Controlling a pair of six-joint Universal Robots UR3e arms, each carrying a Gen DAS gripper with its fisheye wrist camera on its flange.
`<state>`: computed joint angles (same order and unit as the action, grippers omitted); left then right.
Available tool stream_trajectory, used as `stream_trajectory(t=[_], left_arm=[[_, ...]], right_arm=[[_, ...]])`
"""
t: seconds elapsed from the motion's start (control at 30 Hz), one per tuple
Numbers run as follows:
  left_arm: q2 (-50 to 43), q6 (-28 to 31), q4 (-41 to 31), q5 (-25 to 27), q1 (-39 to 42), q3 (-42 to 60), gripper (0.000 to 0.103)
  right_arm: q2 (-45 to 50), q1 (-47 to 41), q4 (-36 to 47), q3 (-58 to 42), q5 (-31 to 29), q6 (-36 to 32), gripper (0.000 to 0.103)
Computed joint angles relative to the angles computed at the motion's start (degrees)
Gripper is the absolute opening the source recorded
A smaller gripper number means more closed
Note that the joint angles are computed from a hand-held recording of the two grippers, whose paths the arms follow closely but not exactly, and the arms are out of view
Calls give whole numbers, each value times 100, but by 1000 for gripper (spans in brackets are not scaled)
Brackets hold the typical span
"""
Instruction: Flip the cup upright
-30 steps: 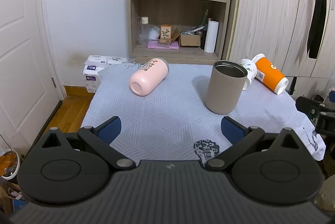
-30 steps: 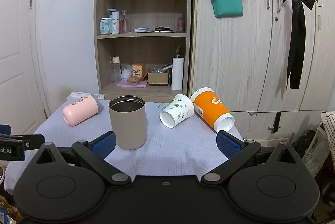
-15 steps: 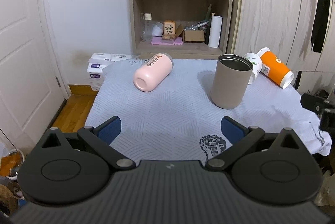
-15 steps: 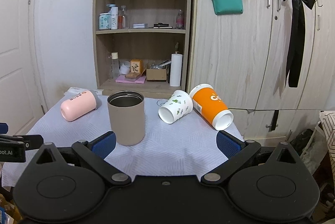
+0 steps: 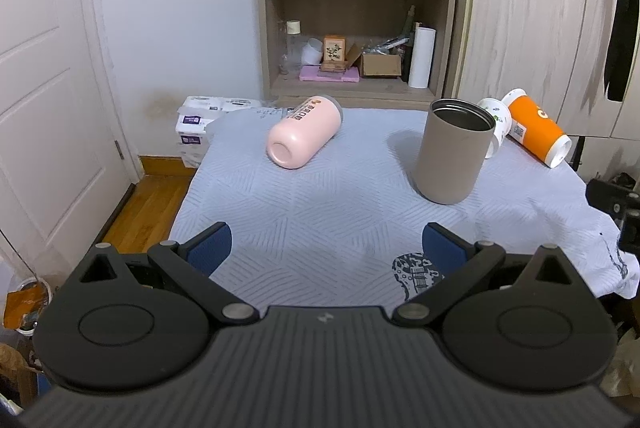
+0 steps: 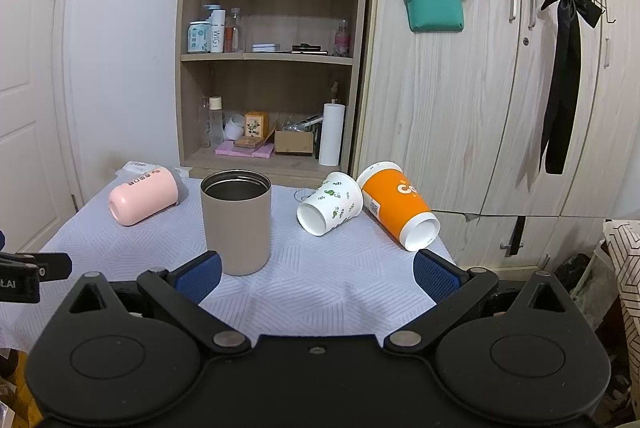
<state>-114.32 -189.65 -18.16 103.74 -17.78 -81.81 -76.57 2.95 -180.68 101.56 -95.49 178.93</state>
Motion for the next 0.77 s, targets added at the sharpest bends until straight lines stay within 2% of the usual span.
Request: stream_trajectory(t=[0.4,0.77], left_arm=[[-74,-109,78,117,-23,36,103],[-43,19,284,220,-64,-75,103]], right_arm=[[32,62,-88,2,-204,-35,103],[3,64,-117,38,-192,-18,103]])
